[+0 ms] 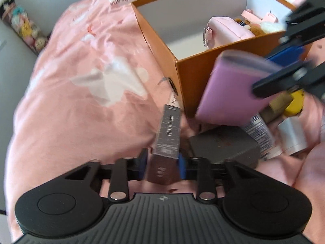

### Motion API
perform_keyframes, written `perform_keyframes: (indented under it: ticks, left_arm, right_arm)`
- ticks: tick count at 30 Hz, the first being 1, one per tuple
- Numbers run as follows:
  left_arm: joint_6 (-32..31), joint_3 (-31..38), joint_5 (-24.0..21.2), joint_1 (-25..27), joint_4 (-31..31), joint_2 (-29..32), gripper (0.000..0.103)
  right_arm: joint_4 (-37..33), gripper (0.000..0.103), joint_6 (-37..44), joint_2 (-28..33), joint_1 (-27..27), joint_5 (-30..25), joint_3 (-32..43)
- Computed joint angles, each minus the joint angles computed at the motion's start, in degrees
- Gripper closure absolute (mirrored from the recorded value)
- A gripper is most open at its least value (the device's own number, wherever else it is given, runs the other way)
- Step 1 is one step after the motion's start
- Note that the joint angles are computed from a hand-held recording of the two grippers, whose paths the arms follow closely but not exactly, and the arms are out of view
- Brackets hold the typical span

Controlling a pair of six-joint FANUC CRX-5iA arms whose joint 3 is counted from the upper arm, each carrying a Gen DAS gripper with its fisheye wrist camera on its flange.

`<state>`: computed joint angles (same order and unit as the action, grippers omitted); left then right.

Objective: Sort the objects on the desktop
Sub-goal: 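Lift the pink card holder and photo card box and carry both toward the box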

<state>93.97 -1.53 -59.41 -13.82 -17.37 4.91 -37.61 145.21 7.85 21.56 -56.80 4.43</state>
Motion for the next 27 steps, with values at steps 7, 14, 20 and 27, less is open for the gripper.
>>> perform_keyframes:
  ticks: [7,14,20,27]
  left_arm:
    - [1.8,-2.5,0.7,2.4,6.5,-4.4,0.077]
    - [-1.9,-5.4,2.6,1.7,13.9,-10.2,0.077]
    - [-9.3,-8.3,7.8,-0.3,23.0,-10.2,0.077]
    - [-5.5,-7.1,5.0,-2.2,22.2,-5.0,0.077]
  right_arm:
    - [-4.6,0.085,-10.5,2.4,-9.3,-15.6,7.8]
    - [-1.2,0.085,-14.6,1.7,-13.7,-22.1,8.9]
    - [10.7,0.084,-16.4,-0.4,-9.1,-17.8,4.1]
    - [7.1,0.082,-19.3,0.5,-10.2,-15.9,2.4]
